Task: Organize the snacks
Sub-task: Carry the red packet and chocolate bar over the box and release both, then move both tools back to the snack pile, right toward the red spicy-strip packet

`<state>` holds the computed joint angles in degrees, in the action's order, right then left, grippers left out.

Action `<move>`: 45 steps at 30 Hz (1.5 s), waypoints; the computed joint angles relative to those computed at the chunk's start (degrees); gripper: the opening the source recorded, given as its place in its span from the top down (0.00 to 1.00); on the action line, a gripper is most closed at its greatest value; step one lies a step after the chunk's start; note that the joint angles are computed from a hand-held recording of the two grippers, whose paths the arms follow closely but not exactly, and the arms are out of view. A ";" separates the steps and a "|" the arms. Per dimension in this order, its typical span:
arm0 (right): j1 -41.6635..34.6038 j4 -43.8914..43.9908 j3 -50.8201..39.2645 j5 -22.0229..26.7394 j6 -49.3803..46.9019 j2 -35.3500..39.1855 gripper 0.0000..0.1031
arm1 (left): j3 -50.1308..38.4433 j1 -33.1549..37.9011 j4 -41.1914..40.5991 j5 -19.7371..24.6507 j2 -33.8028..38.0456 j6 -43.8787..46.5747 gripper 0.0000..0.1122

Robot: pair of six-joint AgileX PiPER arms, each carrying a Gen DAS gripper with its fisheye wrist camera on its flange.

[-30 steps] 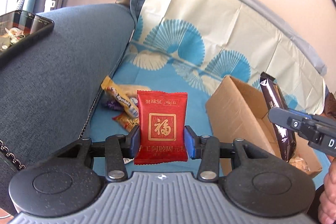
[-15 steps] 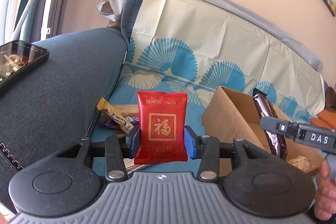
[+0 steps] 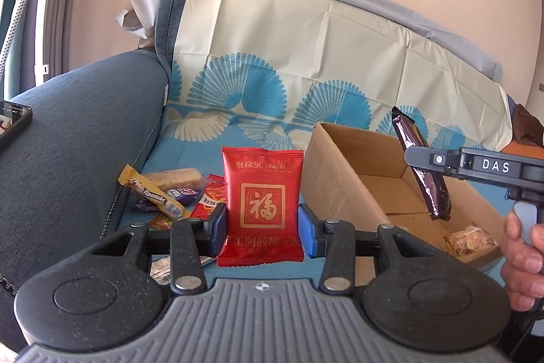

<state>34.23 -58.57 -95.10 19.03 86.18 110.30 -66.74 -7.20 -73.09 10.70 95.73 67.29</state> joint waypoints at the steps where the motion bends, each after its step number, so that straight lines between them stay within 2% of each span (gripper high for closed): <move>1: -0.30 -1.26 0.92 -0.18 1.99 -0.46 0.60 | -0.66 -0.61 3.55 -0.36 0.09 -4.07 0.58; 7: -1.37 -1.45 1.69 1.97 4.25 -0.80 0.60 | -6.61 -3.38 23.16 0.93 1.72 -27.64 0.58; 11: -2.09 -1.27 1.73 4.46 5.41 -0.93 0.60 | -11.98 -5.42 29.40 2.72 4.05 -36.13 0.57; 22: -5.76 4.92 2.29 12.35 6.52 -0.46 0.60 | -29.44 -13.72 39.78 5.84 14.32 -46.52 0.57; 33: -6.99 2.80 5.22 13.57 10.19 -1.82 0.60 | -45.47 -18.22 45.70 9.94 23.76 -53.28 0.57; 39: -7.07 2.49 5.40 13.83 10.55 -1.89 0.60 | -50.32 -18.88 45.77 12.12 26.25 -53.77 0.56; 40: -7.09 2.69 5.23 14.03 10.32 -1.82 0.59 | -50.64 -18.94 45.24 12.47 26.39 -53.22 0.52; 41: -6.95 2.35 5.12 14.72 10.64 -1.76 0.58 | -51.06 -18.97 44.98 13.16 26.54 -52.93 0.42; 42: -6.67 1.94 4.83 15.82 10.97 -1.59 0.52 | -51.19 -18.99 45.00 13.73 26.53 -52.83 0.34; 43: -6.45 1.68 4.48 16.85 11.20 -1.39 0.40 | -50.44 -18.96 44.55 13.63 26.15 -52.06 0.34; 45: -6.24 1.08 4.22 18.05 12.12 -1.13 0.34 | -46.98 -18.73 43.54 12.14 24.43 -50.43 0.34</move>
<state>27.99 -57.48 -90.88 37.07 98.30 109.18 -113.72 -25.93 -29.56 22.84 120.15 16.86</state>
